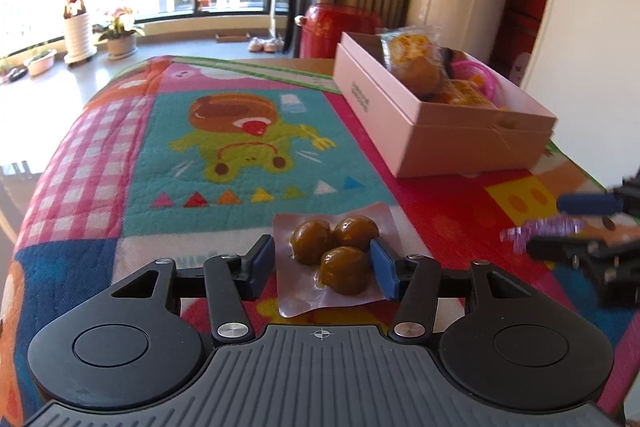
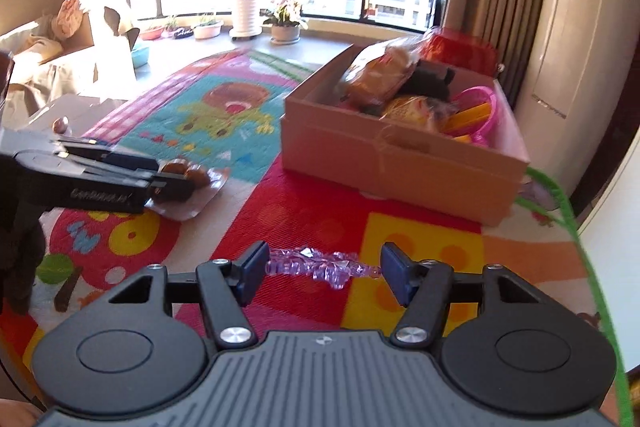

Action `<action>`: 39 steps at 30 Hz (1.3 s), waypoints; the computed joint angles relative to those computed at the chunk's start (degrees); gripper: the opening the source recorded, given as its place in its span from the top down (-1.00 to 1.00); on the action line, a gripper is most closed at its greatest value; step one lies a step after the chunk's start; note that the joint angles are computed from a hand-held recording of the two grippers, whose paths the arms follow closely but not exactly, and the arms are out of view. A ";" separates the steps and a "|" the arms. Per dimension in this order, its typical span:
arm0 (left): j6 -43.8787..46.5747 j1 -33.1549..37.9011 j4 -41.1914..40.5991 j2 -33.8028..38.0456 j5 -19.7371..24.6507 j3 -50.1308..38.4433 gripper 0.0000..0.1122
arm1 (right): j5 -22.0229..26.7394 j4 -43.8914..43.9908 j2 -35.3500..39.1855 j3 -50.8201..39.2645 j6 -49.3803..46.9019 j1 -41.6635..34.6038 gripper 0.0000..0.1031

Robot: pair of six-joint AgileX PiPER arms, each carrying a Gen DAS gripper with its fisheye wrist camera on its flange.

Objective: Organize objects
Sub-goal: 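Drop the snacks into the pink box with the left gripper while the right lifts the snowflake, then release the purple snowflake into the pink box with the right gripper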

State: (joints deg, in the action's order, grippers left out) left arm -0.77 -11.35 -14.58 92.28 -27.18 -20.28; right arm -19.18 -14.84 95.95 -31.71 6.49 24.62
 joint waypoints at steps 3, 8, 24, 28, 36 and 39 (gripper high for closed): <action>1.13 -1.21 -0.20 -1.63 1.04 0.59 -0.01 | -0.09 -0.05 -1.69 1.09 -0.45 -1.23 -0.20; -3.18 -1.46 6.09 -5.83 4.82 0.26 -0.01 | -0.18 0.73 -3.64 2.52 -2.04 -3.07 -0.20; -7.94 -1.85 13.37 10.71 -2.97 -26.54 -0.03 | -2.16 -3.78 -3.80 3.41 3.78 -7.35 -0.20; -21.71 0.54 23.18 17.64 1.81 -33.62 0.14 | -1.84 -2.72 -4.32 3.87 2.71 -7.71 -0.20; -33.01 6.60 29.54 11.10 -8.38 -21.75 0.14 | -0.07 -5.22 -3.09 2.84 5.15 -10.17 -0.20; -33.70 7.70 32.49 6.49 -6.21 -15.53 0.14 | -0.24 -10.18 -3.38 1.93 10.09 -11.30 -0.20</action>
